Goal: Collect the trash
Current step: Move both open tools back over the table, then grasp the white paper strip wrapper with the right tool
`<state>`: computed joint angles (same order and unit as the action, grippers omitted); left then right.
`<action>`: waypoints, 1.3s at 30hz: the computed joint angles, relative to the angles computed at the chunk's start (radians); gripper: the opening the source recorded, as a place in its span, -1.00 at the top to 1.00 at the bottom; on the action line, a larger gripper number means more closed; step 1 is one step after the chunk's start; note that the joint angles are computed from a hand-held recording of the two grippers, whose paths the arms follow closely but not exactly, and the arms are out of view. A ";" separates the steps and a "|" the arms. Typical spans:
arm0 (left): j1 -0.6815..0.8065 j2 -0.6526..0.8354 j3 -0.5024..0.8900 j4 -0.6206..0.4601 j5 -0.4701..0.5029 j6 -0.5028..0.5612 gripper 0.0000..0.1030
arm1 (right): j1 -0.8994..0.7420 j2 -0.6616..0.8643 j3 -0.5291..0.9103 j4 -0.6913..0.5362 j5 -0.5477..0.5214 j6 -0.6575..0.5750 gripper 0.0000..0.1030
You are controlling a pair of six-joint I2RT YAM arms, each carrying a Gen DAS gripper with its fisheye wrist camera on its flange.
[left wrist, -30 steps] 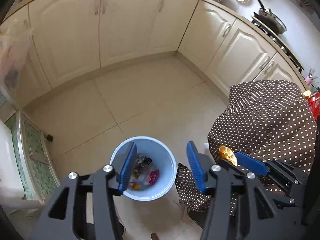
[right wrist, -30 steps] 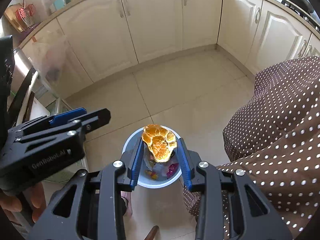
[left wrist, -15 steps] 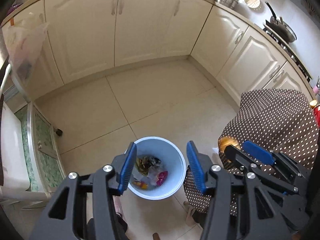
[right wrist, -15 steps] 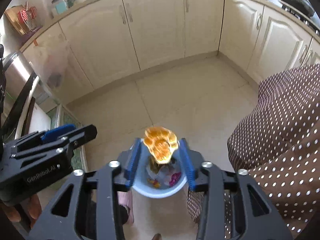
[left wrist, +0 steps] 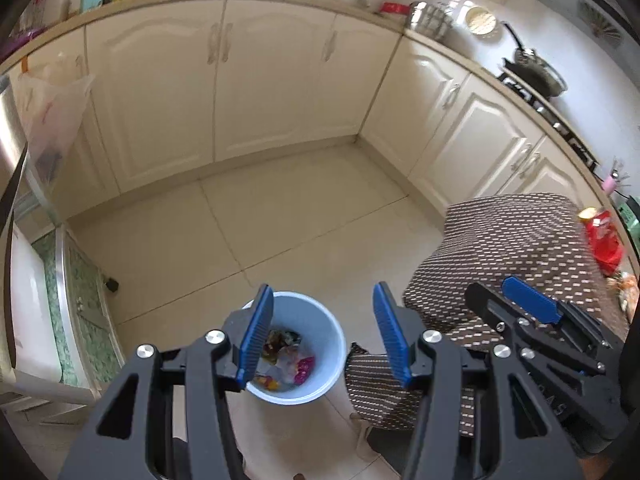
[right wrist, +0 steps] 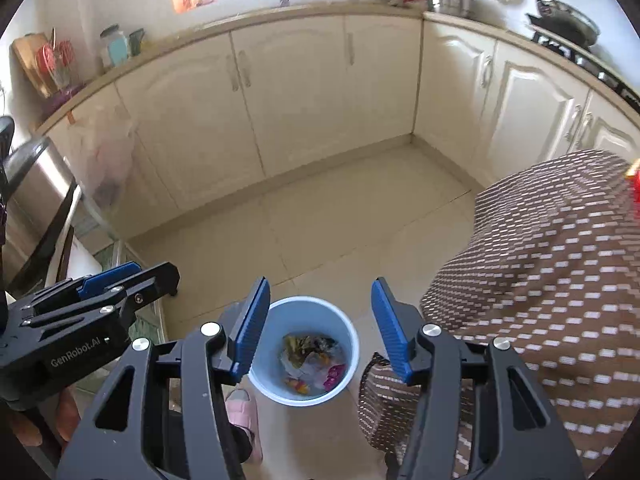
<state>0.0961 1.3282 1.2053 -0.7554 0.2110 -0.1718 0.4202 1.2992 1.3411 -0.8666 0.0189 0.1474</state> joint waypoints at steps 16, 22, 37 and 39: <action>-0.665 0.031 0.338 -0.081 -0.261 -0.173 -0.09 | -0.873 -0.225 0.260 -0.343 -0.439 -0.400 -0.08; -0.883 0.267 0.557 -0.104 -0.293 -0.172 -0.09 | -1.303 -0.124 0.301 -0.423 -0.636 -0.647 -0.09; -0.947 0.870 1.301 -0.397 -0.255 -0.158 0.44 | -1.490 0.126 0.368 -0.426 -0.616 -0.793 -0.09; -0.940 0.954 1.437 -0.462 -0.242 -0.156 0.62 | -1.474 0.152 0.382 -0.422 -0.595 -0.787 -0.09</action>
<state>-0.8443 2.2821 2.6424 -1.2172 -0.0310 -0.3273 -1.0534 1.4513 1.7227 -1.2886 -0.5758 -0.6397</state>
